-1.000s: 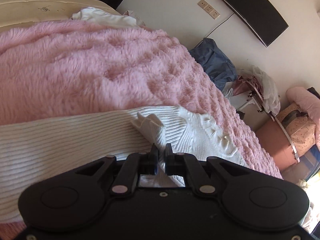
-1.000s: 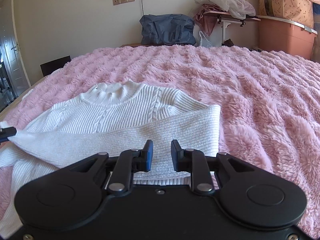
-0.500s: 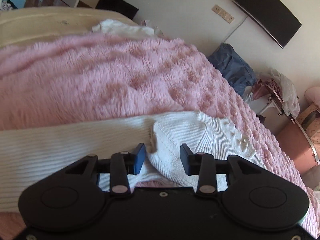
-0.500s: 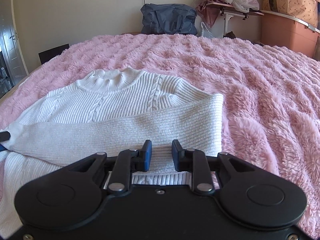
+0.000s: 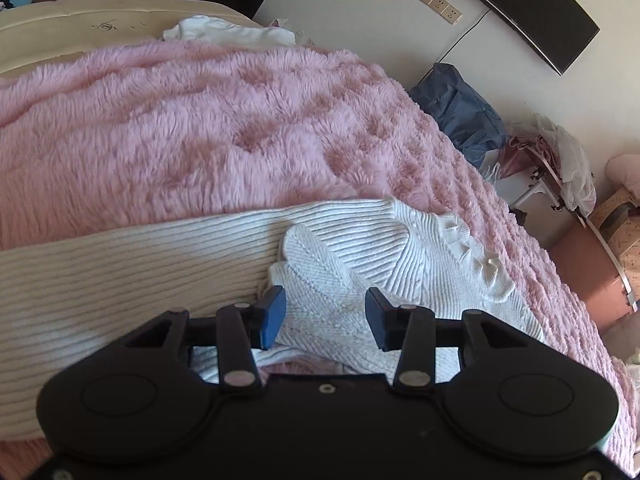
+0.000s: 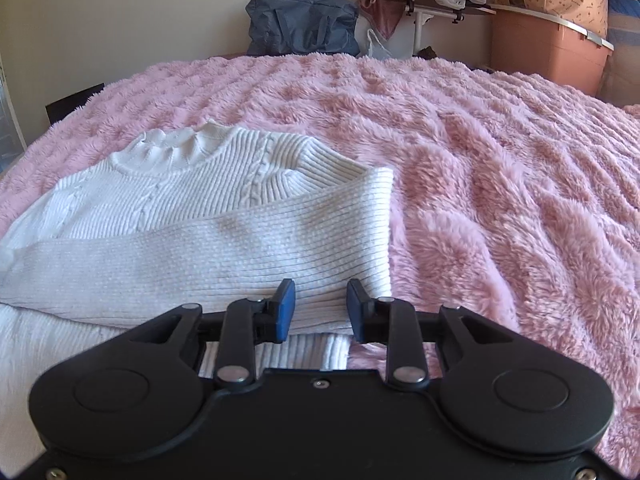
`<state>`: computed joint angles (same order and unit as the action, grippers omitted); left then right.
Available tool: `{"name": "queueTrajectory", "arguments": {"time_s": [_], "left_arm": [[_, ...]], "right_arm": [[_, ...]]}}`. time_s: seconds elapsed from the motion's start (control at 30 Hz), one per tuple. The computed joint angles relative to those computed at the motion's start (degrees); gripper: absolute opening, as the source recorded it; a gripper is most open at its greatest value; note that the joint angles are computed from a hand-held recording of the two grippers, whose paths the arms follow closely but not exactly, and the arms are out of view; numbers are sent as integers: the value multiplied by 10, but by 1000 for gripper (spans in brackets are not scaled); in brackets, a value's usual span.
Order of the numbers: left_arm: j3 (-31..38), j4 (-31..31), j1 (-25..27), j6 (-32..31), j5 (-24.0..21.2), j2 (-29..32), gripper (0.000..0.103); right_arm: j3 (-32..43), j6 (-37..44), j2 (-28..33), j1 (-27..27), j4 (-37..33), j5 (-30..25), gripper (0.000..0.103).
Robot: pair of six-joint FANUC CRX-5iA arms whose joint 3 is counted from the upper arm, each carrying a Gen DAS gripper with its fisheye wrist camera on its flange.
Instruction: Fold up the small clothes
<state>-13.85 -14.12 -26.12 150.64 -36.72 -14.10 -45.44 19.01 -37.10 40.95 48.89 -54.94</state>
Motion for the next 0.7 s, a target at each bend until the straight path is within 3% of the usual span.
{"name": "queueTrajectory", "arguments": {"time_s": [0.07, 0.2, 0.4, 0.57, 0.7], "left_arm": [[1, 1, -1, 2, -9, -19, 45], [25, -82, -48, 70, -103, -71, 46], [66, -234, -195, 272, -354, -128, 51], [85, -287, -281, 401, -534, -128, 51], [85, -287, -305, 476, -641, -120, 51]], "right_arm": [[7, 1, -1, 4, -6, -10, 27], [10, -25, -21, 36, 8, -27, 32], [17, -29, -36, 122, 20, -28, 33], [28, -43, -21, 197, 28, -28, 34], [37, -55, -12, 246, 32, -34, 38]]}}
